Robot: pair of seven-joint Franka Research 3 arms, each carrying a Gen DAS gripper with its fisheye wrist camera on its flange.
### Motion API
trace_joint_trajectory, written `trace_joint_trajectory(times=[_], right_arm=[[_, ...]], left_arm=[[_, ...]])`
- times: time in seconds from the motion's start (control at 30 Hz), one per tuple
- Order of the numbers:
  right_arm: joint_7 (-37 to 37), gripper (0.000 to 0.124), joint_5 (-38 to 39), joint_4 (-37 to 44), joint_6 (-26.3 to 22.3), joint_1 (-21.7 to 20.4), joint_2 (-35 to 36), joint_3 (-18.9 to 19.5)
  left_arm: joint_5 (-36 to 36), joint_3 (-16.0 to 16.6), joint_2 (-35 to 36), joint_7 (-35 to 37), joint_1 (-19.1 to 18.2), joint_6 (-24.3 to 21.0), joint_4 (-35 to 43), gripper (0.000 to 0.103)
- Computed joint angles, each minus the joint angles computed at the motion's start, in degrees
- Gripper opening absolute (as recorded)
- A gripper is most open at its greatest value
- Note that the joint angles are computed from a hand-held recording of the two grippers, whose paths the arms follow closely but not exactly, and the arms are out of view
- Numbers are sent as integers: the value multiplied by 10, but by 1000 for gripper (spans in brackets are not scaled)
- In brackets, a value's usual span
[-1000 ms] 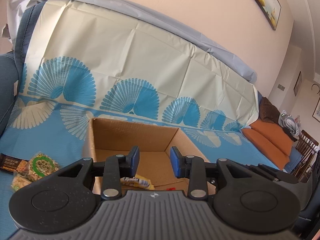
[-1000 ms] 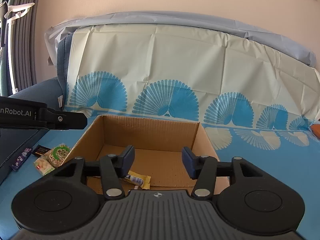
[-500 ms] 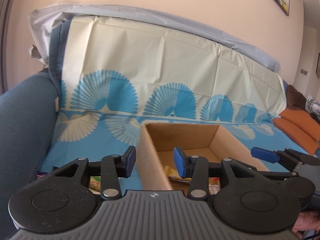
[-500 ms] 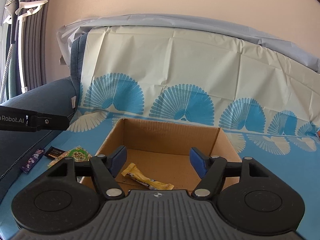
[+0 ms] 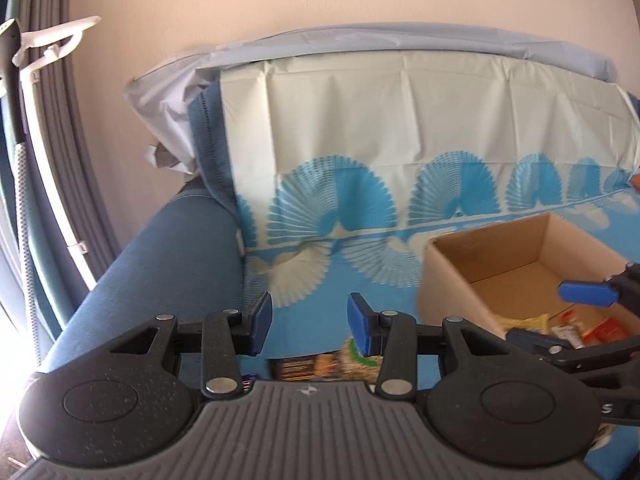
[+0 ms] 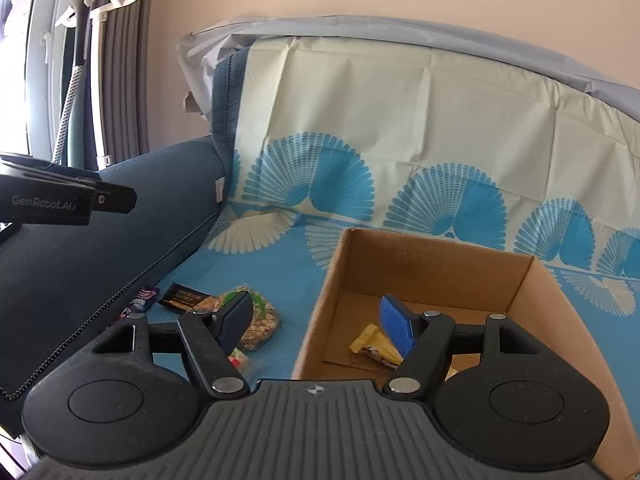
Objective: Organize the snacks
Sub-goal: 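Move both open tools back from the box toward the snack pile, then grasp the clear nut-bar bag with the right gripper while the left approaches the purple Donald bar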
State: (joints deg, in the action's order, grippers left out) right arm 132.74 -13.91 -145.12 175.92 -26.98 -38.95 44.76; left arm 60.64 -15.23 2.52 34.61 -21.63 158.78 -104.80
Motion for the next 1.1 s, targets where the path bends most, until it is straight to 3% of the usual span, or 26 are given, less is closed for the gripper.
trace_joint_trajectory(times=[0.1, 0.17, 0.27, 0.4, 0.7, 0.9, 1.1], right_arm=[[-3, 72, -11, 14, 12, -20, 9, 28], [-6, 71, -14, 22, 18, -32, 16, 44], [-16, 68, -11, 34, 25, -33, 41, 55], [-27, 40, -4, 47, 36, -29, 77, 63], [-13, 40, -7, 76, 31, -37, 135, 86], [-2, 40, -32, 94, 30, -47, 164, 96], [27, 41, -80, 123, -2, -69, 198, 117]], left_arm=[[0, 5, -3, -19, 5, -31, -20, 40], [37, 11, -6, -78, 13, -15, -36, 39], [-29, 7, 18, -17, 15, -53, -26, 31], [-50, 14, 38, 8, 11, -64, -12, 31], [-84, 27, 69, 34, -2, -108, 19, 31], [-97, 32, 73, 38, -1, -108, 23, 31], [-94, 34, 78, 41, -5, -111, 28, 31]])
